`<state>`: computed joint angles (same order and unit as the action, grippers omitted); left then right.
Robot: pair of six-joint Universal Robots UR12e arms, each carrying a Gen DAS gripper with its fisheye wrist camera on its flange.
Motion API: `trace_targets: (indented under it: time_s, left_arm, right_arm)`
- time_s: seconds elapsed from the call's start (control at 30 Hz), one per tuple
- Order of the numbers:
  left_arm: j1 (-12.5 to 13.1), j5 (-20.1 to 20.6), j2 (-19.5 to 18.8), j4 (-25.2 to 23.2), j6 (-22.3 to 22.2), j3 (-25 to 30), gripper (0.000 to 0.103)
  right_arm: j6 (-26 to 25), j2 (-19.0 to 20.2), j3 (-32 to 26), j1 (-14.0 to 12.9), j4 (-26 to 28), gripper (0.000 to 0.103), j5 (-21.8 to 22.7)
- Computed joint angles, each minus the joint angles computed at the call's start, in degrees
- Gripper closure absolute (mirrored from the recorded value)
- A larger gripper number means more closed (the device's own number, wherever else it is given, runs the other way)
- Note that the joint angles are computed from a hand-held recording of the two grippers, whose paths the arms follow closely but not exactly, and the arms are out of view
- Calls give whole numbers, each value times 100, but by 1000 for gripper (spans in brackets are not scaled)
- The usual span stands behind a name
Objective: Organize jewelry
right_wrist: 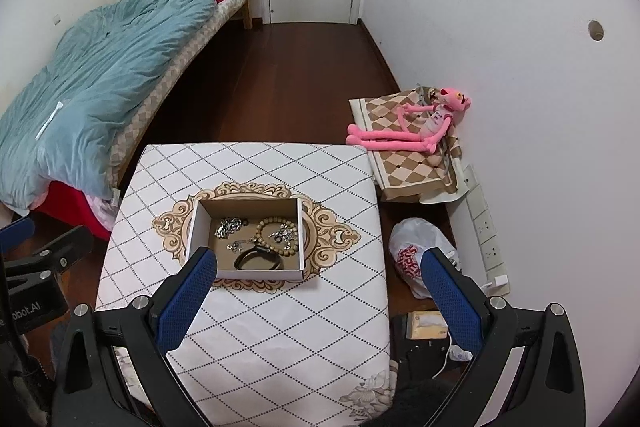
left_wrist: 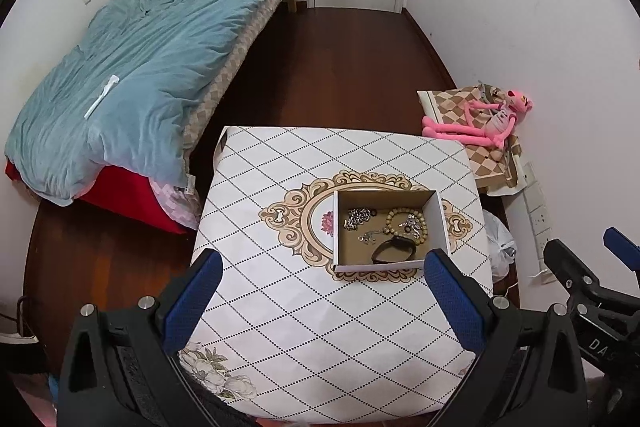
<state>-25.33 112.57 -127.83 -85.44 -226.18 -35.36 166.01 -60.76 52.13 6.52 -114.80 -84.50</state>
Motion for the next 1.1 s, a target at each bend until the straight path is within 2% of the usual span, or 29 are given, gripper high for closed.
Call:
trace_targets:
  time_s: [1.1]
  left_arm:
    - [18,-64,74,-67,40,-197,0]
  right_arm:
    - [-89,-8,49,35,96,0,-58]
